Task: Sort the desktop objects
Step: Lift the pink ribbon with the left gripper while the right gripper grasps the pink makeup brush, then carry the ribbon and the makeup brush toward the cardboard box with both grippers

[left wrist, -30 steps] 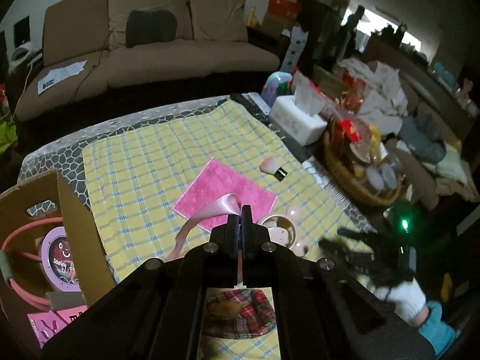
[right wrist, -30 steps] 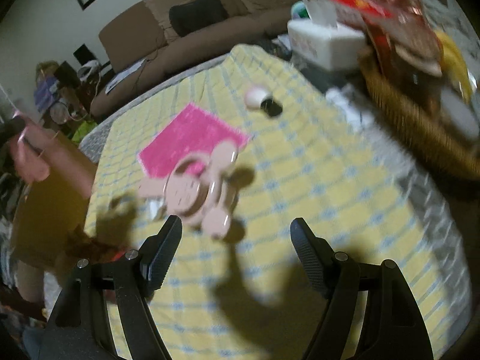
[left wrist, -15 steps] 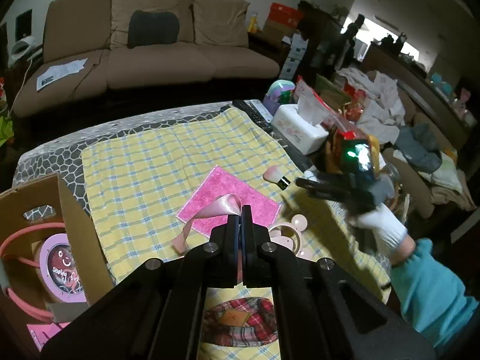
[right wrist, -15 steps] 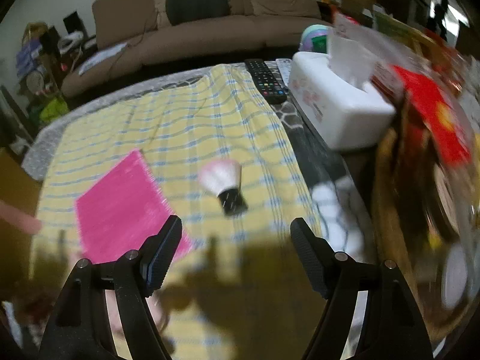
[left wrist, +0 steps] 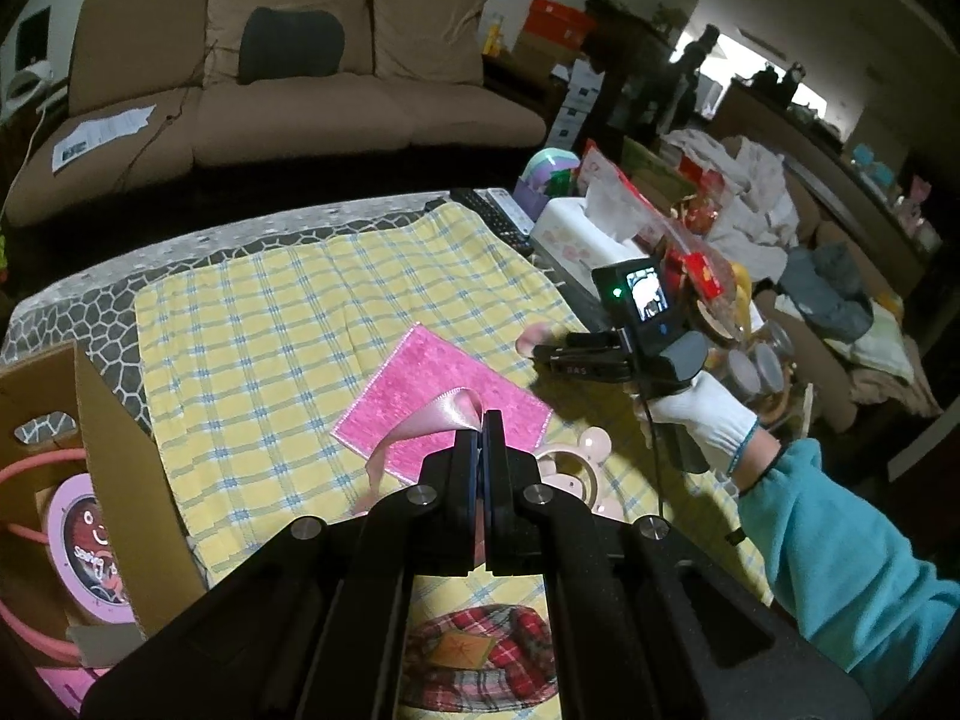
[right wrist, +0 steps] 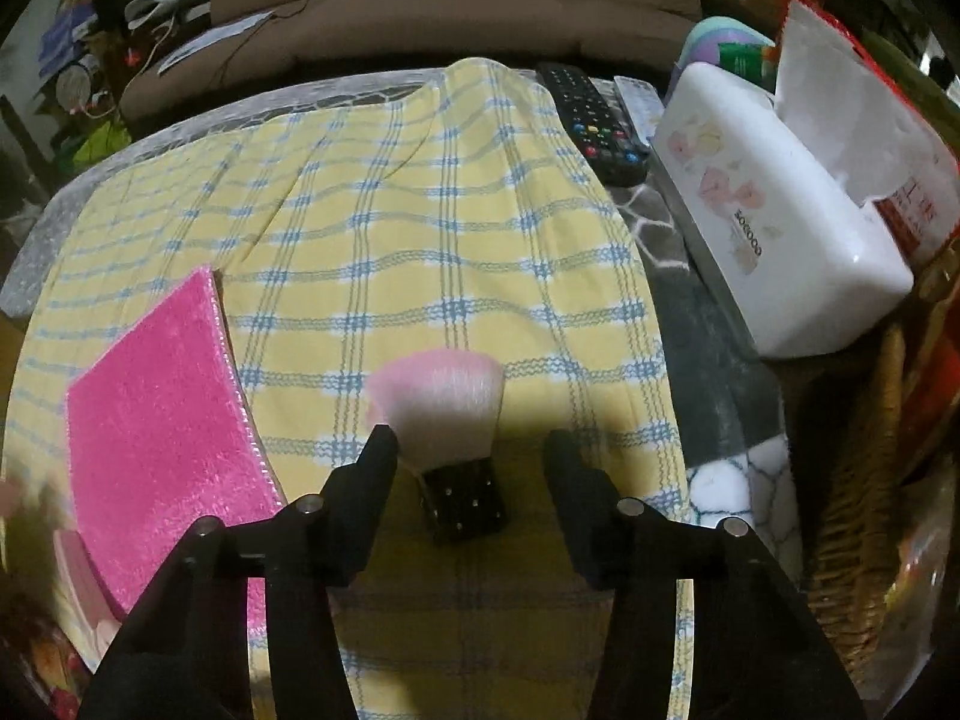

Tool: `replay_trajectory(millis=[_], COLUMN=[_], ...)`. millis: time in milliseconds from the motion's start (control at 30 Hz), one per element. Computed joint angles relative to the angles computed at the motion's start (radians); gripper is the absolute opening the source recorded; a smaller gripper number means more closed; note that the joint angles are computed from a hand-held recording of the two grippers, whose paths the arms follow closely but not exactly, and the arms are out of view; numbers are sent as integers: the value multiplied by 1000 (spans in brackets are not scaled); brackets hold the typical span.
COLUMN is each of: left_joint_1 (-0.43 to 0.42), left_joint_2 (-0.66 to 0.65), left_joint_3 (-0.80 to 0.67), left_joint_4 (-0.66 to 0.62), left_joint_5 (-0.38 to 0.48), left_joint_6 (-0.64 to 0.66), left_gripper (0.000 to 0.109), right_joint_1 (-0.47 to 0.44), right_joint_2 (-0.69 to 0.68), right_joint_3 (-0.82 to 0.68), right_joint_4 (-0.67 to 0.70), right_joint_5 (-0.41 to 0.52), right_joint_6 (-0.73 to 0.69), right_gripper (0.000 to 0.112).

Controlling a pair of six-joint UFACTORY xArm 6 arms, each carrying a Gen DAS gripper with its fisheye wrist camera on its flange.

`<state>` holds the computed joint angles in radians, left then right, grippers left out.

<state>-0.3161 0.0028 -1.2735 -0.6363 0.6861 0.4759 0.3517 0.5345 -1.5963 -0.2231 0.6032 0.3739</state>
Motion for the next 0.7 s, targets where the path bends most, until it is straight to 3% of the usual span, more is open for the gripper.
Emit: replay_trajectory(millis=[267,333,433,700], left_joint_1=[-3,-3,-1,17], left_joint_2=[-15,-18,-17,-53], left_joint_3=[7,8,5,7], left_joint_4=[9,6,9,3], left_joint_5=[-1,0,6,29], left_joint_6=[-11,-15,-17,-14], left_gripper=[1,1,1,1], right_joint_1=[21,20,11,17], right_joint_2=[10,5,-5,-85], right_joint_3=[-16,-7,5,65], right_joint_4=[5,8,73,61], right_joint_5=[52,49,40,29], right_joint_6=[-46,-49,-68,-32], right_gripper=[43,27,26,26])
